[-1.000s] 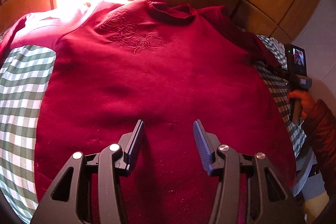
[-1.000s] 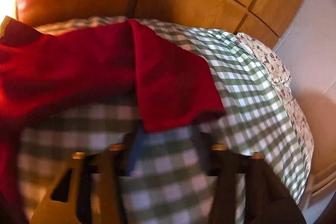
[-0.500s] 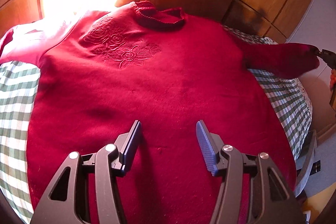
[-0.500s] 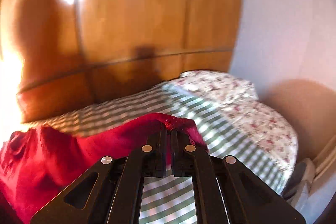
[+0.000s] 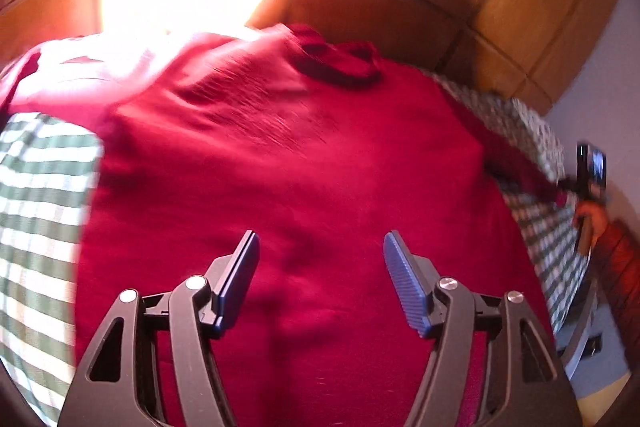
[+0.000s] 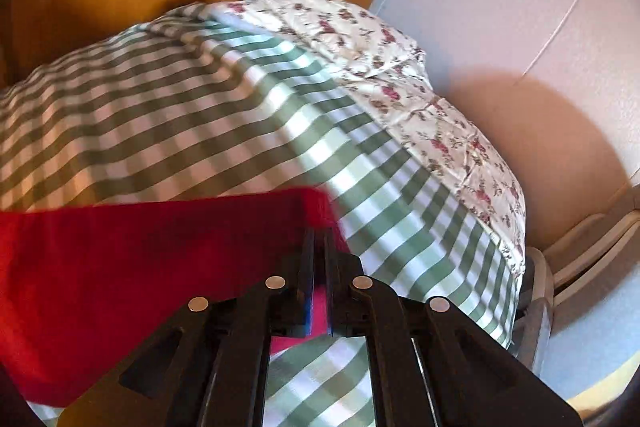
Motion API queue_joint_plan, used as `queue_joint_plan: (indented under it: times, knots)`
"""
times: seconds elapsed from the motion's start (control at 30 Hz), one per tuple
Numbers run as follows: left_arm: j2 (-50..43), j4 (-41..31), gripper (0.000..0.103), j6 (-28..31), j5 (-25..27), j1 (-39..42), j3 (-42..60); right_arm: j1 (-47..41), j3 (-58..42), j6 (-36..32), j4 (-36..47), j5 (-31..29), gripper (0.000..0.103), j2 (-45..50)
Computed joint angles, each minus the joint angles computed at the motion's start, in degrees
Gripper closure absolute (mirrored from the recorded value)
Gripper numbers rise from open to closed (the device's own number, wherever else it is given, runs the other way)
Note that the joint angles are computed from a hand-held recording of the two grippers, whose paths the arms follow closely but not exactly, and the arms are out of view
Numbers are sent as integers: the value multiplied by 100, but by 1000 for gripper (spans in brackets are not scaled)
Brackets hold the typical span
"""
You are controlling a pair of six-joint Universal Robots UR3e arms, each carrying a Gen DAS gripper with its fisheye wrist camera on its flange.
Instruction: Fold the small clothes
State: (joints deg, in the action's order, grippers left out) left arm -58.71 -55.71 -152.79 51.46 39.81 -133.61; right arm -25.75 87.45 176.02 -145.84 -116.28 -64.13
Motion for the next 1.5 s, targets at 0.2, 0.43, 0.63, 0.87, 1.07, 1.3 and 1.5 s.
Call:
queue_joint_plan:
  times: [0.2,0.43,0.63,0.87,1.07,1.3,1.5]
  knots:
    - [-223,382,34,-127,178,1941,165,890,679,-83,-849,472,17,-898]
    - [-2245,2423,34,-1167,1304,2788,1084,2620,594,348,-285,2223,15,-1195]
    - [-3219,4432,16,-712,2536,2315,1060,3917,-495,1245,-32,2632,15,-64]
    - [-5213,5055,22,-677,4090,1245,2505,4326,-859,1703,-74,2399,14,661]
    - [-5220,3560,96,-538,3033,1845,3598,4308,-789,1641,-227,2402,9,750]
    - [-4047,-721,97,334,714,3548,5226,4307,-726,1626,-325,2376,8,760]
    - [-4928,-2862,97,305,891,3687,7585,4319,-695,1625,-366,2347,8,756]
